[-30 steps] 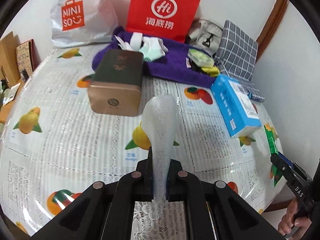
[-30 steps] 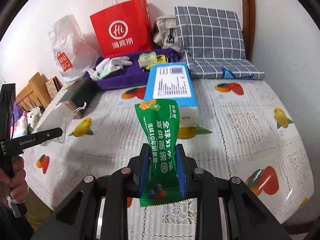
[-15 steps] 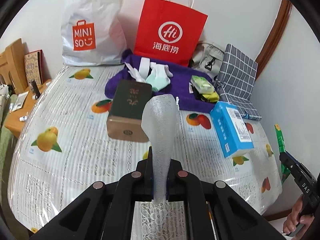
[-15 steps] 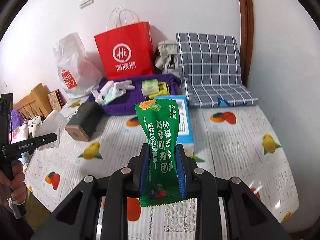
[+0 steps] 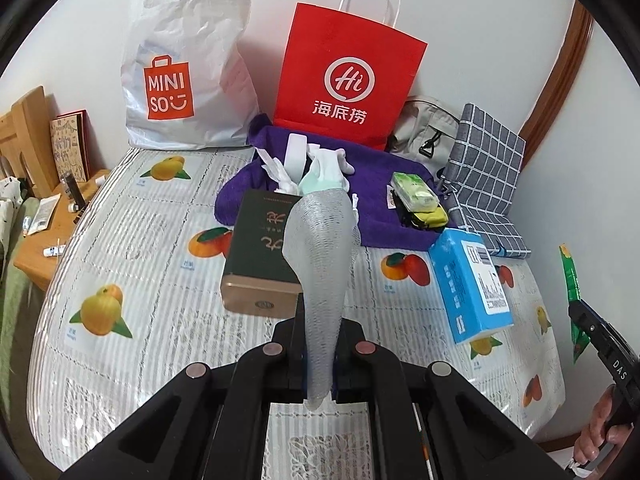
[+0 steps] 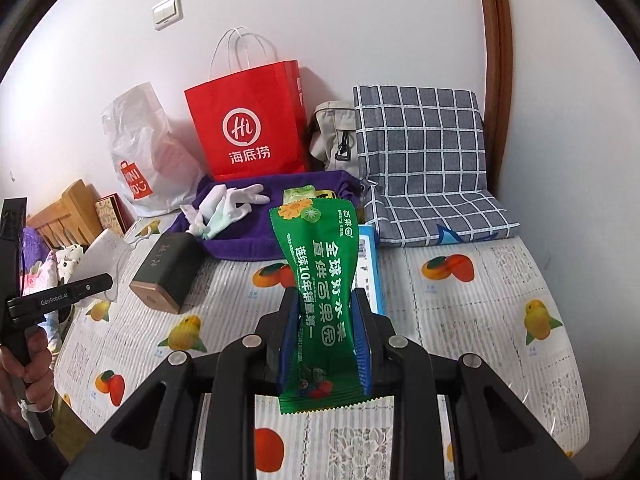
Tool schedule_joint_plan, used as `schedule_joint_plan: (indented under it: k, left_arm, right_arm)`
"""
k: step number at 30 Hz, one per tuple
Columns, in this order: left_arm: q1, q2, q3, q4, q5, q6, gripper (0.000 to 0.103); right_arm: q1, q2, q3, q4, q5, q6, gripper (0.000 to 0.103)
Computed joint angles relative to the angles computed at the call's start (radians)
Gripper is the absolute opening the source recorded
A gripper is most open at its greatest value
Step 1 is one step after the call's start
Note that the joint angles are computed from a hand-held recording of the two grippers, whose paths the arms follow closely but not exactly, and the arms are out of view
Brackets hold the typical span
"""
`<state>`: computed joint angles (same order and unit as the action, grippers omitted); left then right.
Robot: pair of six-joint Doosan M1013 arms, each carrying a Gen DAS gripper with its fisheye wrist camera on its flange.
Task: Organize soft objects
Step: 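Carry the plastic sheet with the left tool while the right tool carries the wrapper to the towel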
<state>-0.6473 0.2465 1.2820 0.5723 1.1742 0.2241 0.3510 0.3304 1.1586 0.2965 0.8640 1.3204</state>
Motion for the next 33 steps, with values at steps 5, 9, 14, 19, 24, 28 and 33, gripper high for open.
schedule_joint_plan:
  k: [5,9,14,19,24,28,33]
  left_arm:
    - [0.017,0.011,-0.016,-0.010,0.002,0.021,0.007]
    - [0.025,0.015,-0.023,-0.013,0.000,0.029,0.007]
    - [0.046,0.026,-0.038,-0.026,-0.005,0.056,0.007]
    - [0.064,0.036,-0.048,-0.035,-0.015,0.070,0.007]
    - [0.084,0.052,-0.067,-0.050,-0.021,0.102,0.007]
    - [0.099,0.067,-0.084,-0.060,-0.023,0.127,0.007]
    - [0.114,0.082,-0.100,-0.069,-0.025,0.145,0.007]
  right_arm:
    - [0.001,0.028,-0.038,0.000,0.014,0.004,0.026]
    - [0.003,0.042,-0.057,-0.002,0.023,0.009,0.026]
    - [0.010,0.079,-0.107,-0.015,0.044,0.019,0.026]
    - [0.015,0.112,-0.149,-0.026,0.060,0.019,0.026]
    - [0.017,0.141,-0.187,-0.030,0.071,0.027,0.026]
    - [0.018,0.167,-0.218,-0.034,0.083,0.038,0.026]
    - [0.023,0.204,-0.267,-0.043,0.102,0.044,0.026]
